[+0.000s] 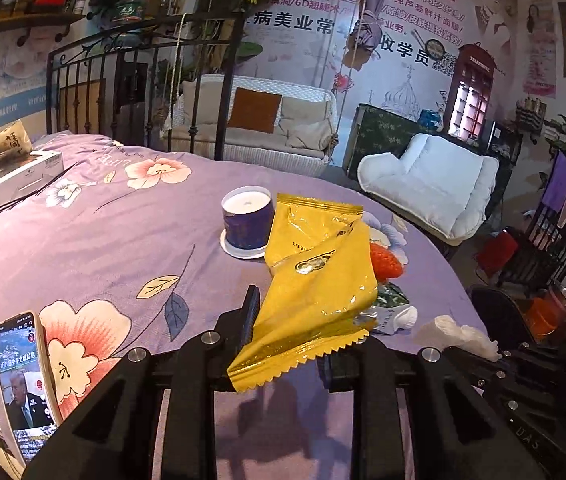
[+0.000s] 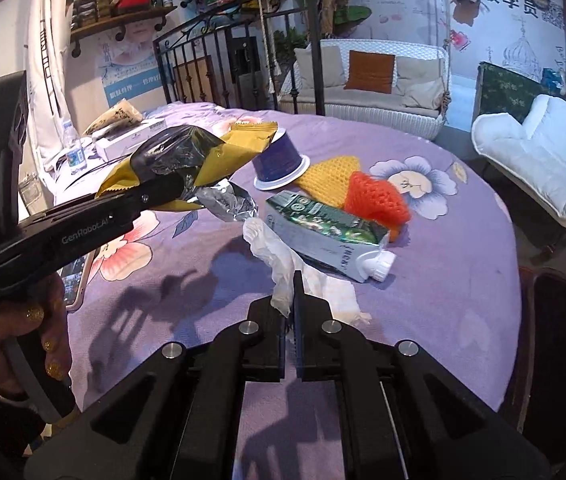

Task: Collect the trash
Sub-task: 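Grasp the yellow snack wrapper with the left tool while the right tool grasps white tissue, then carry the yellow wrapper toward the bin with the left tool while the right tool drops tissue into the bin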

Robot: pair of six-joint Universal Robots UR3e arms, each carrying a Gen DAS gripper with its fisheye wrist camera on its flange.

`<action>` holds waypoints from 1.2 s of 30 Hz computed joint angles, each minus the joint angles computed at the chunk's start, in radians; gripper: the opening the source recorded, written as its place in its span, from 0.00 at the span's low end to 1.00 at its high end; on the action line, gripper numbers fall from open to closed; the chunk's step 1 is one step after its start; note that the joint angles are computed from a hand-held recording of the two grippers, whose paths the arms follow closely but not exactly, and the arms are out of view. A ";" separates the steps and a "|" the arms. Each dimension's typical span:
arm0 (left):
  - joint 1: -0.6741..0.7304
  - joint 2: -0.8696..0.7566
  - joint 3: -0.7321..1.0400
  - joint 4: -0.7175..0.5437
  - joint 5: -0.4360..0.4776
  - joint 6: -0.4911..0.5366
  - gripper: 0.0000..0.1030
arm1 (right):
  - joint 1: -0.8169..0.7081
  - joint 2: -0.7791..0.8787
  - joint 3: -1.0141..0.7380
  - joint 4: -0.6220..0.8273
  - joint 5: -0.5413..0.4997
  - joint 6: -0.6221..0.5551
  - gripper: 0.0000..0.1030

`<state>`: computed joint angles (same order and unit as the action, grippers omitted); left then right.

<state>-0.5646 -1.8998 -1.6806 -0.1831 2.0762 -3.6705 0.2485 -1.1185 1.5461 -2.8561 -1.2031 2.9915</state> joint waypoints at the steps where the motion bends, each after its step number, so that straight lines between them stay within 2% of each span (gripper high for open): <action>1: -0.007 -0.009 0.012 0.005 -0.003 0.008 0.25 | -0.008 -0.016 0.022 -0.015 -0.001 0.005 0.04; 13: -0.083 -0.192 0.278 -0.021 -0.087 0.093 0.25 | -0.206 -0.202 0.287 -0.126 -0.021 0.043 0.04; 18: -0.095 -0.286 0.414 -0.062 -0.156 0.119 0.25 | -0.307 -0.252 0.359 -0.150 -0.024 0.051 0.04; 29: -0.115 -0.467 0.703 -0.188 -0.269 0.180 0.25 | -0.450 -0.224 0.393 -0.152 -0.074 0.062 0.04; 36: -0.135 -0.587 0.921 -0.306 -0.313 0.230 0.25 | -0.506 -0.113 0.336 -0.136 -0.115 0.109 0.04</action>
<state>-0.6999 -2.4863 -0.7592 -0.4892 1.7633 -3.4409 -0.2571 -1.2313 1.8822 -2.9925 -1.3184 3.1004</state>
